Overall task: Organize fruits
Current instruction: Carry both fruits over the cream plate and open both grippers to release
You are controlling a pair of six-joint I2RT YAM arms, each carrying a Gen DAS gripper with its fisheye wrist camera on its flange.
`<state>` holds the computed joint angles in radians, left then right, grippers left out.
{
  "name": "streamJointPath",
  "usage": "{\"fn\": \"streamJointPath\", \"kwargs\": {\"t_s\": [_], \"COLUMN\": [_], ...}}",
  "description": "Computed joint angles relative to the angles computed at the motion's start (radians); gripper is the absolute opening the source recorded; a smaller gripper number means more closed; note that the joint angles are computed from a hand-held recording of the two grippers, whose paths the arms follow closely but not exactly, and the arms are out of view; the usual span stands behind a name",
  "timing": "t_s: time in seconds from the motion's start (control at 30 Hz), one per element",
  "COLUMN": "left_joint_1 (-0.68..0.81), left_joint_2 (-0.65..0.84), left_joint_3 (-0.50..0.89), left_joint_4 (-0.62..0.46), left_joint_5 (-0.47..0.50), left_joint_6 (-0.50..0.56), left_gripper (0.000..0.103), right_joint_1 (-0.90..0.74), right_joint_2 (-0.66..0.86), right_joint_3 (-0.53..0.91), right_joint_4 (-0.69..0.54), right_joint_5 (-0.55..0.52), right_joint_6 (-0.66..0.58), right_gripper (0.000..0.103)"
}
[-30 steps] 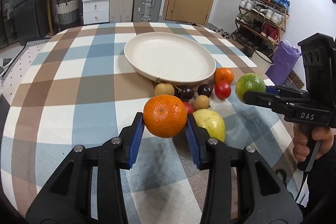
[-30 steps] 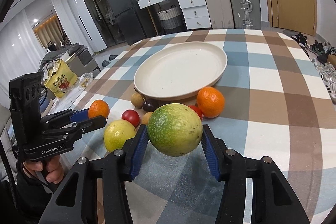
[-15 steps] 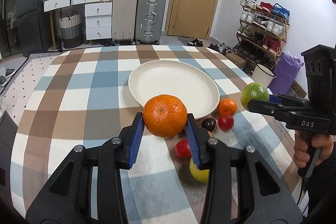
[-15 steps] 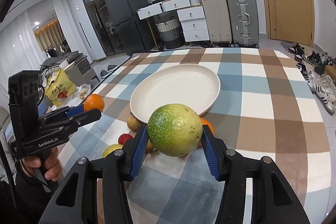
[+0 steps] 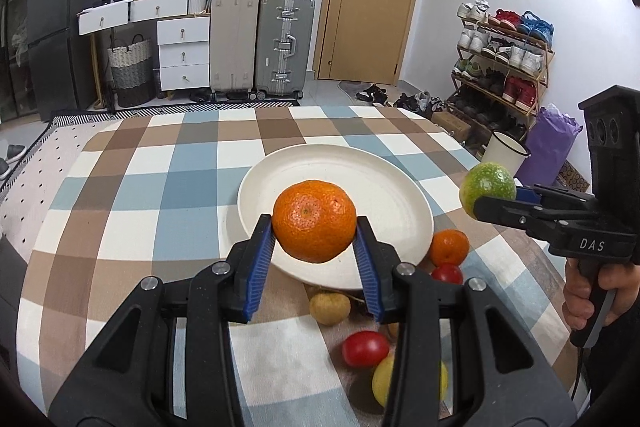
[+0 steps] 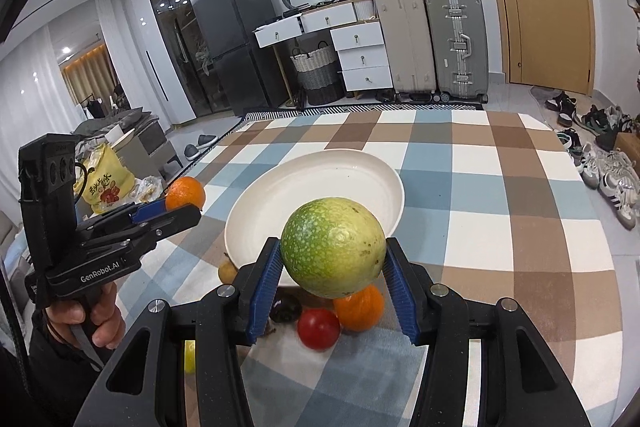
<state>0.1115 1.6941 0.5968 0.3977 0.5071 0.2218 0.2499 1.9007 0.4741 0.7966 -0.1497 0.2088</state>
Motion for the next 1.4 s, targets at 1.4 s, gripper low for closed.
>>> {"fn": "streamJointPath", "kwargs": {"t_s": [1.4], "left_joint_1": [-0.138], "left_joint_2": [0.322], "left_joint_3": [0.266], "left_joint_4": [-0.025], "left_joint_5": [-0.134], "left_joint_6": [-0.021], "left_gripper": [0.037], "right_joint_1": [0.014], "right_joint_2": [0.289], "right_joint_3": [0.387], "right_joint_4": [-0.224], "right_joint_5": [0.020], "right_joint_6": [-0.001], "right_gripper": [0.052]}}
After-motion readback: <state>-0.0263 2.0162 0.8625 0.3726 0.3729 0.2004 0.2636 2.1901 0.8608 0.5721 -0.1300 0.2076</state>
